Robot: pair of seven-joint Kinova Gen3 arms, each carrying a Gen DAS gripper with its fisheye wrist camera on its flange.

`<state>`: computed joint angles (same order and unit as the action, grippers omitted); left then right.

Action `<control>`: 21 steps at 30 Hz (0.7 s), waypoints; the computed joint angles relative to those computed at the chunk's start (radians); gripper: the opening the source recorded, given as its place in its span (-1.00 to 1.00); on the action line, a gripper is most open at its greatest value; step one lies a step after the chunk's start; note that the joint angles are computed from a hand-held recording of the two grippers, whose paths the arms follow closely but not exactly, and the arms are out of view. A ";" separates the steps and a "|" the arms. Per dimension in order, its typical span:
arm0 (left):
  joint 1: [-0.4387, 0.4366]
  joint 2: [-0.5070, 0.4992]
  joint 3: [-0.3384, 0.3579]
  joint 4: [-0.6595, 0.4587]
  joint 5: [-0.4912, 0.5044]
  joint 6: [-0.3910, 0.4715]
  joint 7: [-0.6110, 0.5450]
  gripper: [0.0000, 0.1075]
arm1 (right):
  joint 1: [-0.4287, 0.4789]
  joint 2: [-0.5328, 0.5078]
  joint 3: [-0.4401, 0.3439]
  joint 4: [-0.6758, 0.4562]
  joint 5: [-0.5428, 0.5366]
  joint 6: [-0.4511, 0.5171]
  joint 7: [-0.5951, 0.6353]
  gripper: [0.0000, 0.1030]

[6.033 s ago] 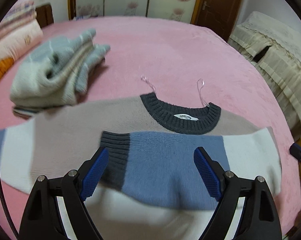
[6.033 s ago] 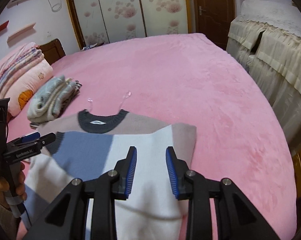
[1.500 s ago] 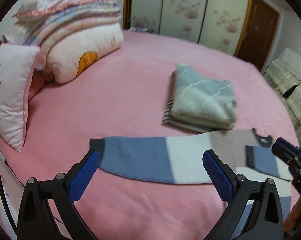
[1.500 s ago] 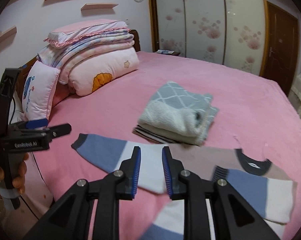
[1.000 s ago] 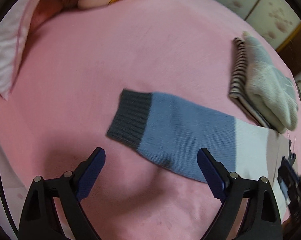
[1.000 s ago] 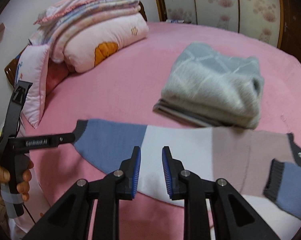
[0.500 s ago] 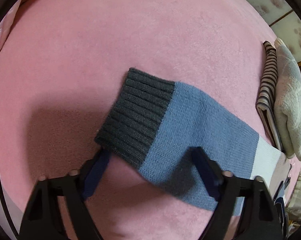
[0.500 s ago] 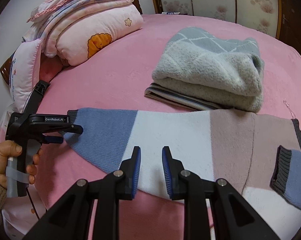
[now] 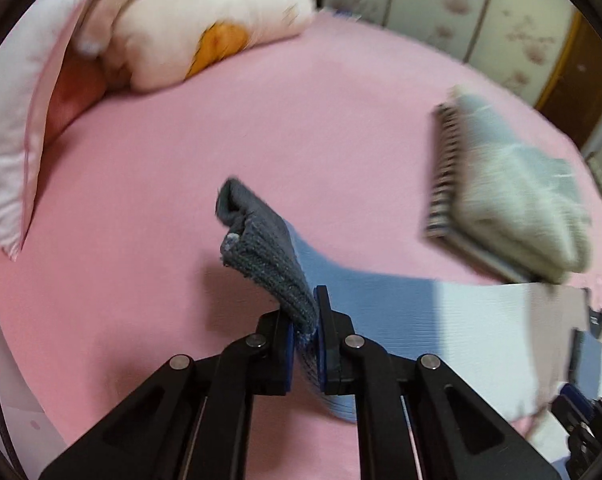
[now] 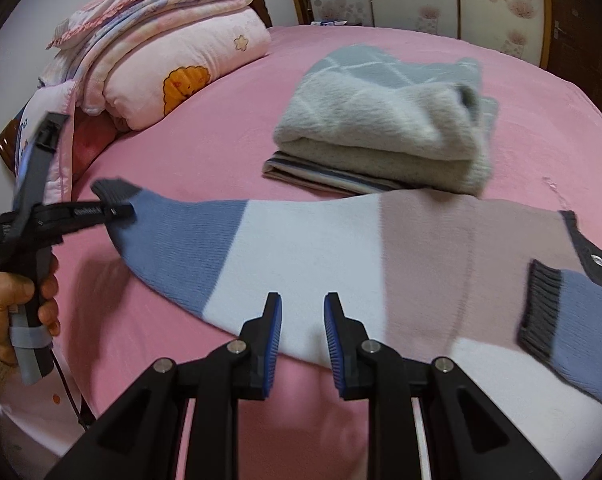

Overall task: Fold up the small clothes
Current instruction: 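Lift the sleeve with the left gripper and carry it across the body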

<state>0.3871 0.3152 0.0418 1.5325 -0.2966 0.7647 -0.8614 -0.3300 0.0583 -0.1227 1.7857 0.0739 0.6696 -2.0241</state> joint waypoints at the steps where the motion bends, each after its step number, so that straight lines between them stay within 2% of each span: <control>1: 0.025 -0.016 0.005 -0.002 -0.016 -0.003 0.011 -0.89 | 0.006 -0.018 0.005 0.012 -0.001 0.001 0.002 -0.58; 7: 0.140 -0.045 0.083 -0.094 -0.022 -0.012 -0.006 -0.88 | 0.081 -0.156 0.039 0.086 -0.056 0.016 0.055 -0.58; 12: 0.256 0.001 0.137 -0.218 0.014 -0.014 -0.022 -0.88 | 0.156 -0.308 0.074 0.168 -0.076 0.029 0.094 -0.58; 17: 0.413 0.117 0.119 -0.333 -0.003 -0.023 0.007 -0.88 | 0.240 -0.445 0.114 0.249 -0.062 0.061 0.147 -0.57; 21: 0.534 0.236 0.084 -0.430 -0.025 0.012 0.023 -0.88 | 0.288 -0.511 0.191 0.309 -0.069 0.078 0.219 -0.57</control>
